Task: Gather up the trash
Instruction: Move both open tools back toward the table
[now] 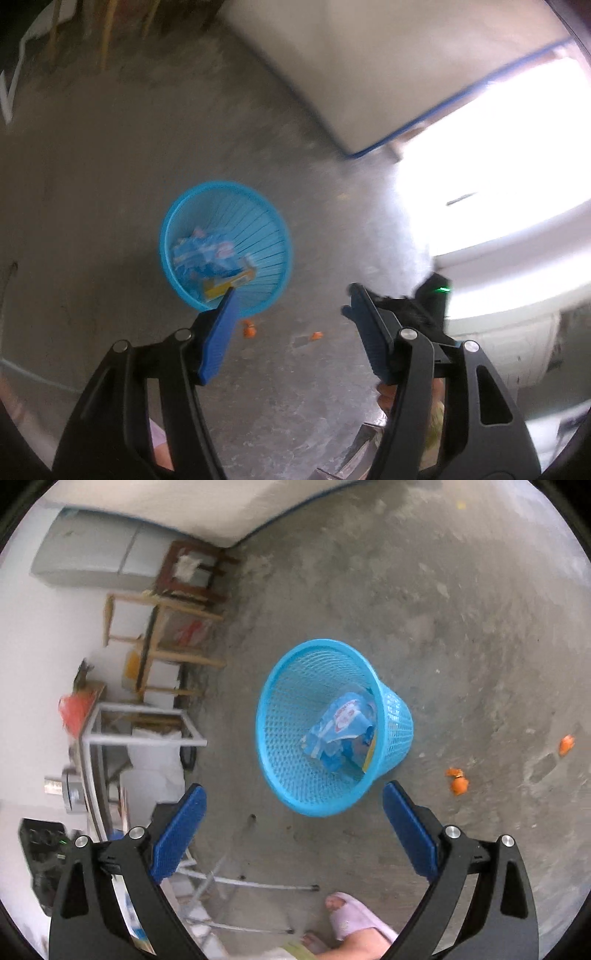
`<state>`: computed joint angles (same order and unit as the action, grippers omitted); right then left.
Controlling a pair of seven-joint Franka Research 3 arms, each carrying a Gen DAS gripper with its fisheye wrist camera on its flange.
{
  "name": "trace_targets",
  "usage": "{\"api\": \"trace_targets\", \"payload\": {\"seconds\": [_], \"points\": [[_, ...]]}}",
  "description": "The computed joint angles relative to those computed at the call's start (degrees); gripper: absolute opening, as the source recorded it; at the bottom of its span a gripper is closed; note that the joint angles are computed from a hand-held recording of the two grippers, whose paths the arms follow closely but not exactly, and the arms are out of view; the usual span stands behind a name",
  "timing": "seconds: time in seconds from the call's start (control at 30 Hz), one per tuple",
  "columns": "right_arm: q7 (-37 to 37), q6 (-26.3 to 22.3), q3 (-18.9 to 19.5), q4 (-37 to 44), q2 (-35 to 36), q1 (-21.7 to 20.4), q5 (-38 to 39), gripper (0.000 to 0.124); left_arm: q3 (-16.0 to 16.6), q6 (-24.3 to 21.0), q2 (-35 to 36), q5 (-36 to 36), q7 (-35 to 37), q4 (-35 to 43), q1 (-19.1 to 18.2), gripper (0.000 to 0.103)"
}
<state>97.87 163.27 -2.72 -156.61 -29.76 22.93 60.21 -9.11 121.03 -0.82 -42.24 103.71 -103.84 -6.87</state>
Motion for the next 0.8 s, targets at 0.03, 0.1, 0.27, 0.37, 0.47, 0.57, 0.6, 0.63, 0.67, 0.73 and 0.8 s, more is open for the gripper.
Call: {"api": "trace_targets", "payload": {"seconds": [0.03, 0.1, 0.27, 0.37, 0.47, 0.57, 0.6, 0.63, 0.67, 0.73, 0.8], "points": [[1.97, -0.78, 2.02, -1.49, -3.06, -1.27, -2.86, 0.093, 0.53, 0.25, -4.18, -1.85, 2.48, -3.14, 0.47, 0.063], [5.77, -2.1, 4.83, -3.55, -7.55, -2.71, -7.54, 0.093, 1.93, 2.01, -11.28, -4.08, 5.17, -8.7, 0.02, 0.066], [15.28, -11.04, 11.08, -3.95, -15.68, -6.24, -22.67, 0.094, 5.91, 6.39, -29.53, -3.42, 8.34, -22.8, -2.0, 0.071], [17.17, -14.78, 12.13, -0.73, -16.49, -5.38, -28.82, 0.094, 6.7, 8.35, -38.48, 0.98, 6.7, -29.18, -1.6, 0.072], [18.61, -16.66, 14.7, 4.57, -15.24, -5.27, -35.25, 0.097, 7.68, 9.94, -46.36, 5.57, 4.64, -34.15, -0.49, 0.073], [18.32, -15.9, 15.83, 9.62, -12.41, -3.2, -38.5, 0.097, 8.57, 11.16, -53.31, 9.84, 2.35, -38.37, 0.66, 0.073], [17.89, -15.6, 15.7, 10.99, -11.44, -2.19, -38.87, 0.097, 8.72, 11.66, -54.92, 11.11, 1.66, -39.41, 0.79, 0.073], [17.16, -15.35, 15.44, 12.6, -10.25, -0.9, -38.94, 0.097, 9.04, 12.13, -56.63, 12.5, 1.12, -40.43, 1.01, 0.073], [15.84, -15.06, 15.19, 15.03, -8.21, 0.95, -38.63, 0.097, 9.34, 12.72, -58.84, 13.92, 0.58, -41.83, 1.4, 0.073], [14.05, -15.22, 15.04, 18.82, -5.26, 3.26, -38.41, 0.097, 10.41, 12.16, -63.08, 17.2, -0.91, -43.84, 2.8, 0.073], [12.29, -15.35, 15.4, 22.87, -1.98, 5.23, -38.21, 0.097, 11.31, 10.77, -68.48, 20.04, -2.77, -46.56, 4.02, 0.073]]}}
